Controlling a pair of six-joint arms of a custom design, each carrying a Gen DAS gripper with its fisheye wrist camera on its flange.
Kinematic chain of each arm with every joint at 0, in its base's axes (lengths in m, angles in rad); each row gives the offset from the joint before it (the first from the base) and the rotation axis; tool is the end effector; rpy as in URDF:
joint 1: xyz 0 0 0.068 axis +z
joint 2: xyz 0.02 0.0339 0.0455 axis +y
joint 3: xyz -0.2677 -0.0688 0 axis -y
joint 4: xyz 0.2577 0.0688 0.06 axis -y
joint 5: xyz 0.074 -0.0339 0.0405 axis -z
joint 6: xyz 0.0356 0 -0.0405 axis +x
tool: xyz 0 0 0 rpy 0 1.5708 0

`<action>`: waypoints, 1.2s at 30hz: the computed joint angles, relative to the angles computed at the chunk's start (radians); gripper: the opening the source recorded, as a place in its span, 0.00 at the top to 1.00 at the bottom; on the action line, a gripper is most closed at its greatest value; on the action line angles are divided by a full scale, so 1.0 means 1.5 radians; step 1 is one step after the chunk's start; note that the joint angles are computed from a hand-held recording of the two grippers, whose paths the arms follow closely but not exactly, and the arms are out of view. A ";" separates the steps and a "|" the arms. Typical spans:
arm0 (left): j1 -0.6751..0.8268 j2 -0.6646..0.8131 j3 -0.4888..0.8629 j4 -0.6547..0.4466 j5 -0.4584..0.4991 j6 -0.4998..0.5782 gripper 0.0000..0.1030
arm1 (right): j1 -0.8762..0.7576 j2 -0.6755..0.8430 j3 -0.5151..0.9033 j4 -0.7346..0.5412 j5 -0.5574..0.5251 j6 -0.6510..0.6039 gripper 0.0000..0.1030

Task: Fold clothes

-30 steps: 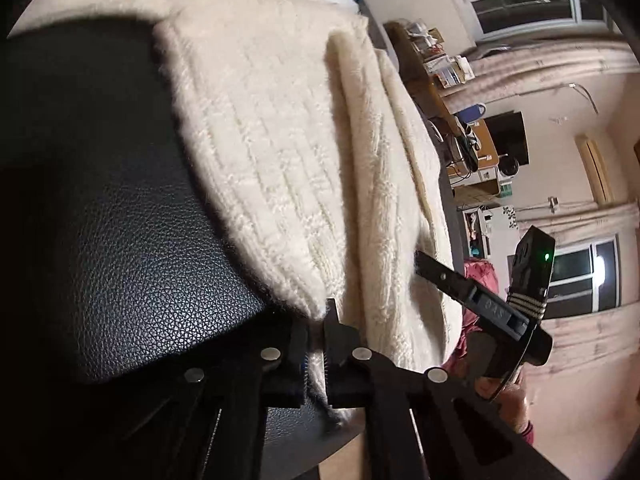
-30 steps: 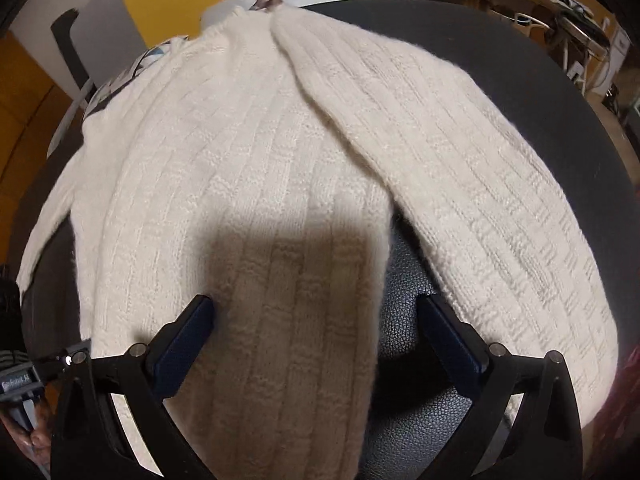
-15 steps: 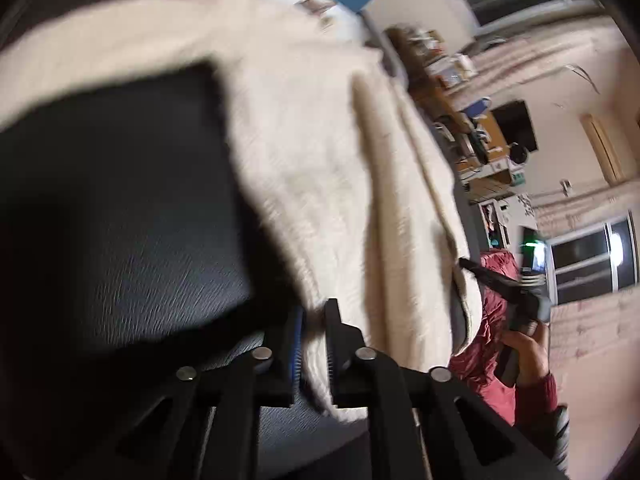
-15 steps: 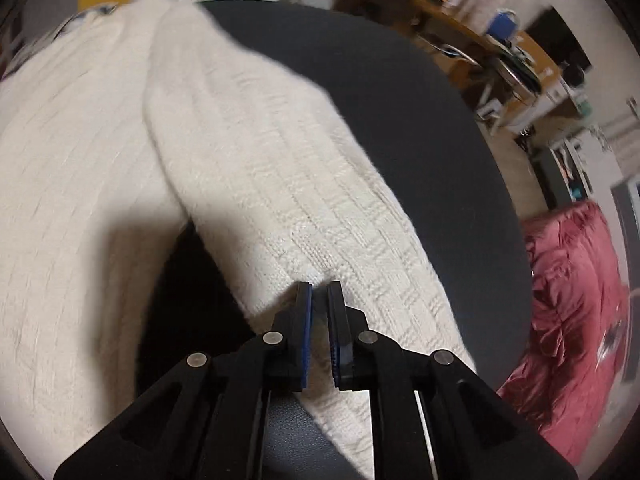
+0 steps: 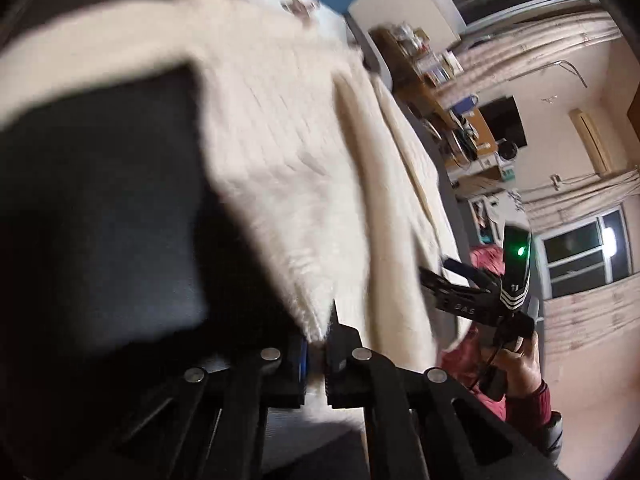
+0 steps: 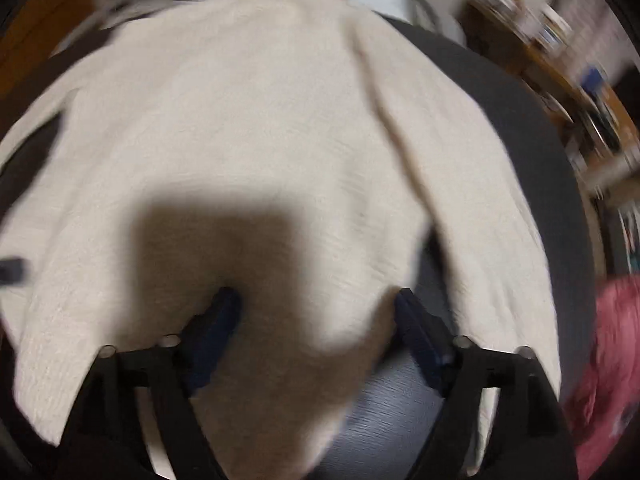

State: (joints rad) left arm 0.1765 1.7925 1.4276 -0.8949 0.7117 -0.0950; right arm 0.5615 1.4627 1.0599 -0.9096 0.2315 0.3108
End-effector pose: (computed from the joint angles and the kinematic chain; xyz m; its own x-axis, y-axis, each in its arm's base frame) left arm 0.3702 0.0424 0.2426 -0.9391 -0.2404 -0.2456 -0.0254 0.7612 -0.6480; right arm 0.2409 0.1419 0.2288 -0.9225 -0.2286 -0.3111 -0.1959 0.9716 -0.1330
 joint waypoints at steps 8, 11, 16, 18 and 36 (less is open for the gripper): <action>0.067 0.071 0.032 -0.095 0.065 0.041 0.80 | -0.037 -0.148 -0.048 -0.031 -0.031 0.054 0.06; 0.036 0.071 0.013 -0.089 0.102 0.036 0.79 | 0.063 -0.175 -0.032 -0.026 -0.026 0.068 0.06; 0.037 0.035 0.020 -0.088 0.168 0.066 0.95 | 0.159 -0.033 -0.002 -0.028 0.035 0.106 0.06; 0.069 0.033 0.048 -0.118 0.156 0.086 0.95 | 0.134 -0.026 -0.034 0.000 -0.004 0.123 0.04; 0.102 -0.043 -0.093 -0.070 0.021 0.126 0.92 | 0.236 0.091 0.092 0.033 -0.060 0.114 0.00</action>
